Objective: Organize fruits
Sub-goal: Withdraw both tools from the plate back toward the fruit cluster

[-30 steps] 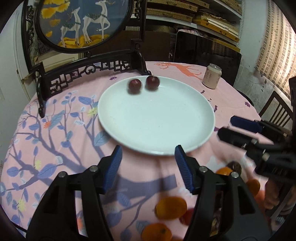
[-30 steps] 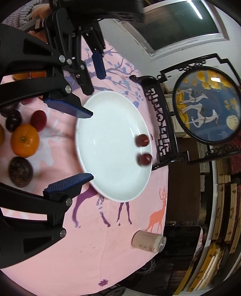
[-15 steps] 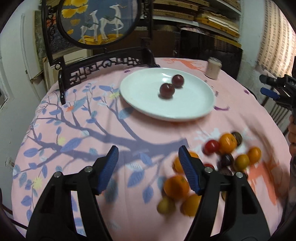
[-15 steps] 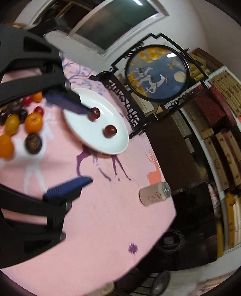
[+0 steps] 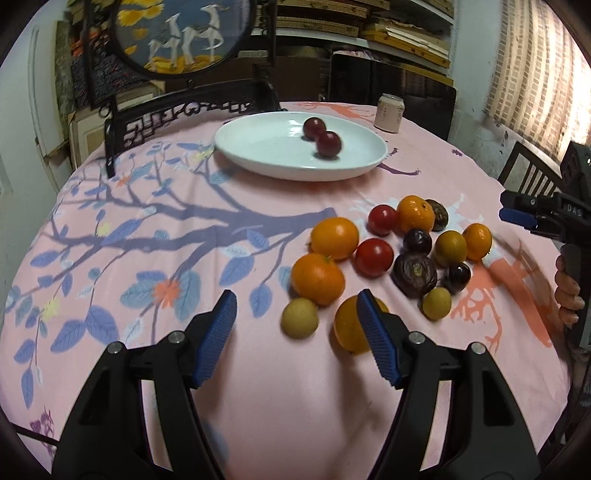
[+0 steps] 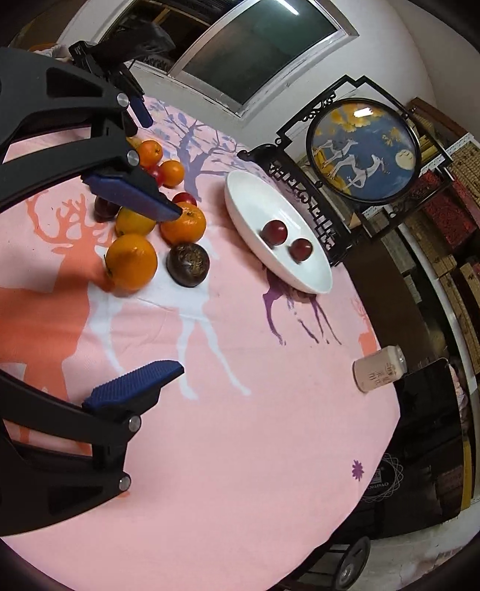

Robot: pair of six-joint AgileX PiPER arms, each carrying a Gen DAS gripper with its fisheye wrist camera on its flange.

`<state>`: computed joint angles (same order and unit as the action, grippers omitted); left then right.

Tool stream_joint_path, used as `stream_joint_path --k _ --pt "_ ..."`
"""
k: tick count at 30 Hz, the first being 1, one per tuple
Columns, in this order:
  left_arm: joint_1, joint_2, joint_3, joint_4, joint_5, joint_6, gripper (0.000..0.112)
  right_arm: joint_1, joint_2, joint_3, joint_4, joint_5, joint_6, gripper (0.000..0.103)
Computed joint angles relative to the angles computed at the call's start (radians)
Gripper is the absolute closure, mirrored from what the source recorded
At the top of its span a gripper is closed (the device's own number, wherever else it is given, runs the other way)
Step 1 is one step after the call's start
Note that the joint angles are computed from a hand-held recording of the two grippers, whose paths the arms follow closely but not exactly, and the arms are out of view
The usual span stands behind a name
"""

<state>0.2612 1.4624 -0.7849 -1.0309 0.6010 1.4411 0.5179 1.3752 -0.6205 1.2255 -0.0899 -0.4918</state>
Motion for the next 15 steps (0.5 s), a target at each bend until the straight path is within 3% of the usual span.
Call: stream_joint_path --k 2,9,15 --pt "0.035 0.015 -0.010 0.007 0.031 -0.013 0.043 -0.007 0.005 -0.001 -0.066 0.012 0.063 0.025" --pt "0.060 0.019 -0.016 0.009 0.044 -0.032 0.043 0.013 0.015 -0.017 0.282 -0.009 -0.290 0.025" --pt "0.085 0.032 -0.028 0.002 0.049 -0.054 0.043 0.013 0.011 -0.016 0.303 -0.011 -0.311 0.025"
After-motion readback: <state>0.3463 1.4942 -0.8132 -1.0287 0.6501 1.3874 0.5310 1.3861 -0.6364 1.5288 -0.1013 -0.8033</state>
